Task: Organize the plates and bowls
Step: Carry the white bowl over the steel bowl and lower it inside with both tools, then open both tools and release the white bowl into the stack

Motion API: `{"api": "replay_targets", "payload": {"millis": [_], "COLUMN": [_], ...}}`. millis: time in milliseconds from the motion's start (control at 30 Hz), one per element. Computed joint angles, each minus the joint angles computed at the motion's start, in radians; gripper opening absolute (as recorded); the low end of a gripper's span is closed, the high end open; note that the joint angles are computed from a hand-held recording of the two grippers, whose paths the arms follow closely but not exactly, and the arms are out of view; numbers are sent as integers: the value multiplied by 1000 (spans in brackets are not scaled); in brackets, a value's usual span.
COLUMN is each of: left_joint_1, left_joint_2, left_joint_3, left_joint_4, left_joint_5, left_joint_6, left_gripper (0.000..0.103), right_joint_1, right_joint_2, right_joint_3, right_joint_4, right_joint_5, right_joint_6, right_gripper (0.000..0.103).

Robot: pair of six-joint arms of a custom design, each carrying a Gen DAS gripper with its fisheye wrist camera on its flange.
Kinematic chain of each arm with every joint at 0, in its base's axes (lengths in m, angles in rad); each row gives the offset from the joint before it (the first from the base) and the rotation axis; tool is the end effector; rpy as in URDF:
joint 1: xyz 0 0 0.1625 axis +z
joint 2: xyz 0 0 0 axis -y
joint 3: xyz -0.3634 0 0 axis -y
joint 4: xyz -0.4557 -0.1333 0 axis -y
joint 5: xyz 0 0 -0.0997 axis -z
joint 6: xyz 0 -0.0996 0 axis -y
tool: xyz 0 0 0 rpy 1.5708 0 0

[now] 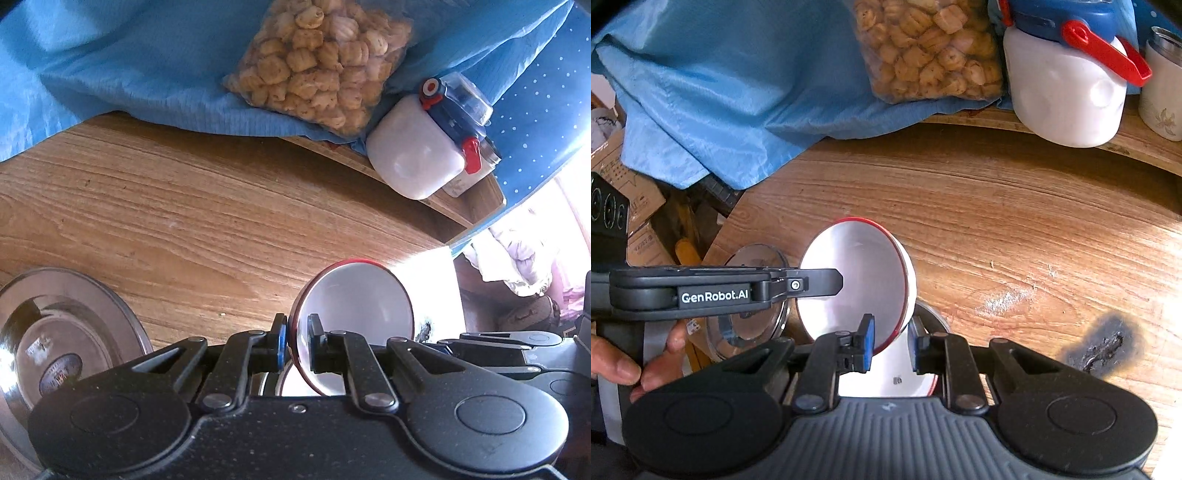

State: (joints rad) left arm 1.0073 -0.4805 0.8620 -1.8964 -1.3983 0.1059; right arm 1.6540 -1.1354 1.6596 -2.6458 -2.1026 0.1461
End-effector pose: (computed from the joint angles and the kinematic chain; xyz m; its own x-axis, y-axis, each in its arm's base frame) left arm -0.3211 -0.7898 0.0573 -0.7667 0.6206 -0.1645 0.6178 0.7829 0.0737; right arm 0.1388 -0.6684 0.2429 -0.8819 0.3144 0.3513 0.0582 0.8120 -0.5807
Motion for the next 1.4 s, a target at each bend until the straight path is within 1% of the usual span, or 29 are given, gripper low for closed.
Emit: {"api": "replay_targets", "payload": {"millis": [267, 400, 533, 700, 900, 1267, 1400], "left_joint_1": [-10, -14, -20, -27, -30, -35, -36], "left_joint_2": [-42, -64, -79, -73, -67, -49, -50], "left_joint_3": [71, 107, 132, 125, 118, 92, 94], "left_joint_4": [5, 24, 17, 38, 55, 99, 110], "left_joint_5": [7, 24, 45, 73, 87, 98, 103], "left_joint_6": [-7, -17, -13, -12, -7, 10, 16], "left_gripper": [13, 13, 13, 13, 13, 14, 15], "right_joint_1": [-20, -27, -34, -38, -38, -40, -39], "right_joint_2": [-48, -64, -74, -76, -73, -71, -74], "right_joint_3": [47, 68, 80, 80, 76, 67, 67], "right_joint_4": [39, 69, 85, 97, 116, 149, 169], "right_joint_5": [46, 64, 86, 104, 98, 95, 93], "right_joint_6": [24, 29, 37, 41, 57, 86, 94], "right_gripper": [21, 22, 23, 24, 24, 24, 26]}}
